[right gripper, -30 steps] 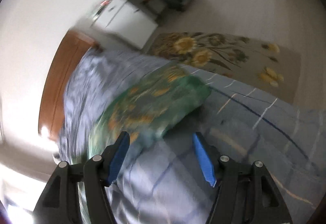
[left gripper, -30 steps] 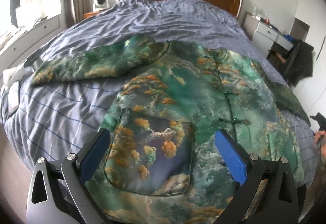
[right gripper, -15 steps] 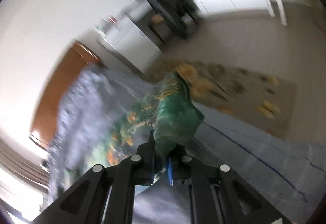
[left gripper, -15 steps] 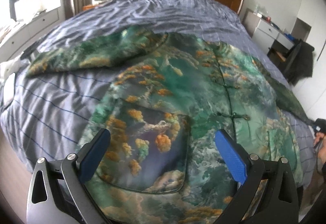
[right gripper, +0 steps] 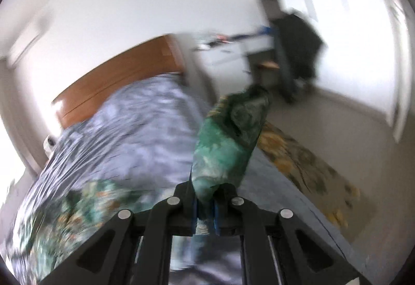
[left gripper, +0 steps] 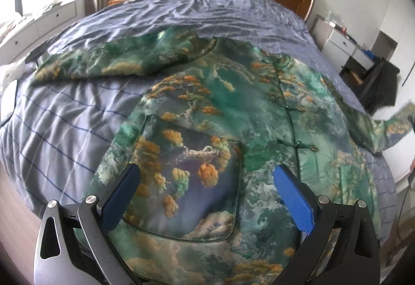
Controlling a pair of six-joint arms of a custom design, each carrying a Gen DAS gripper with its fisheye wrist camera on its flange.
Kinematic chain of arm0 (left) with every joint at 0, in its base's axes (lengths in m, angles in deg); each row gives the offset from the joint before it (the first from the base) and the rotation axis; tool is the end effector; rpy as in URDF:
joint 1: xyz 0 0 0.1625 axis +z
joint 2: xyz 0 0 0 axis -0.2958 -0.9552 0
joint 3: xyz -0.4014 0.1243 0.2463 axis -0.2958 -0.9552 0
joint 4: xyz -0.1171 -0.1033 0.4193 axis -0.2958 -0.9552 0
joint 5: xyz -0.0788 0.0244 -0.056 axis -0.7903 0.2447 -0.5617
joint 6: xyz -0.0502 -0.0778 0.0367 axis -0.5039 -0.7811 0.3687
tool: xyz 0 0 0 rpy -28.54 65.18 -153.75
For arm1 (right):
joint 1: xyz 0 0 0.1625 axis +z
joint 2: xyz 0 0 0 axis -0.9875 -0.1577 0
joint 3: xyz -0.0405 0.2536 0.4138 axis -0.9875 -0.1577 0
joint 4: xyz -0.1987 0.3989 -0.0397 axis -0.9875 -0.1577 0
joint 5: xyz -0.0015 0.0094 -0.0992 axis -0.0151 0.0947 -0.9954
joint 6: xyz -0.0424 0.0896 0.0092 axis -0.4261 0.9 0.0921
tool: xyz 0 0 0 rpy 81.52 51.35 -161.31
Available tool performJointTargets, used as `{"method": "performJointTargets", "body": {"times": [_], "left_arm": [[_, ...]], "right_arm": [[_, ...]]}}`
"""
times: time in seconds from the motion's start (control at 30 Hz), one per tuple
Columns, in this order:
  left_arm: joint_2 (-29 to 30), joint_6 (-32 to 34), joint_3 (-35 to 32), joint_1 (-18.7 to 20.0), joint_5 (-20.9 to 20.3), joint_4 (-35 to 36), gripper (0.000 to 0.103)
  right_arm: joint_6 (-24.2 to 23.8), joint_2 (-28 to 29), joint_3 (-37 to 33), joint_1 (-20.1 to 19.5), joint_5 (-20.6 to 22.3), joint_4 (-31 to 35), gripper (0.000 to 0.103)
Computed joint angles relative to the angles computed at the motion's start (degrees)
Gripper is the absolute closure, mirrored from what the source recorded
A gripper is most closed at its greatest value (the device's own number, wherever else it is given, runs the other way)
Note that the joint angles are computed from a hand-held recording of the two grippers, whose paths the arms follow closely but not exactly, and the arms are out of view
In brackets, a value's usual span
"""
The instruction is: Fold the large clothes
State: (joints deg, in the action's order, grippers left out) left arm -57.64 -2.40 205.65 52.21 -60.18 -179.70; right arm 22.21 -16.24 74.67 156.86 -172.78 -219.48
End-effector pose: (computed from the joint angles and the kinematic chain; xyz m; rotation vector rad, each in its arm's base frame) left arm -0.0949 -0.3304 0.1910 0.0877 2.3436 -0.9782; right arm 0.0077 -0.4540 0.3225 0.1240 -2.1004 1.4882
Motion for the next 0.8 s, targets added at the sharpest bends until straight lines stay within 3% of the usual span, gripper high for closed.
{"method": "performJointTargets", "body": {"times": [0.13, 0.27, 0.47, 0.6, 0.63, 0.67, 0.7, 0.73, 0.8], "left_arm": [[-1.6, -1.3, 0.9, -1.6, 1.4, 2.6, 0.001], [-4.2, -3.0, 1.4, -1.4, 1.2, 5.1, 0.001], [-8.3, -5.1, 1.9, -1.6, 1.5, 9.8, 0.001], [-5.3, 1.6, 0.7, 1.1, -1.3, 3.5, 0.001], [-4.1, 4.1, 0.2, 1.8, -2.3, 1.1, 0.001], [-2.4, 7.7, -0.6, 2.5, -3.7, -2.3, 0.001], [-0.4, 12.3, -1.5, 3.4, -5.6, -6.7, 0.001], [1.3, 15.9, -2.2, 4.0, -7.3, -9.9, 0.001], [5.8, 25.1, -5.1, 6.5, -13.2, -17.3, 0.001]], "right_arm": [[-3.7, 3.5, -1.9, 7.4, -1.4, 3.6, 0.094], [-3.0, 10.6, -6.3, 14.0, -4.0, 9.2, 0.094], [-4.8, 22.1, -10.5, 17.5, -7.9, 16.7, 0.094], [-3.2, 27.8, -10.7, 17.1, -9.9, 18.3, 0.089], [-2.0, 28.5, -10.5, 16.6, -9.8, 19.8, 0.078], [-0.3, 28.6, -10.1, 16.0, -8.9, 23.0, 0.059], [0.7, 28.7, -9.9, 15.8, -8.3, 25.3, 0.050], [0.6, 28.6, -9.0, 15.6, -7.4, 25.3, 0.045], [-1.1, 27.9, -5.9, 15.4, -5.2, 22.4, 0.045]]}}
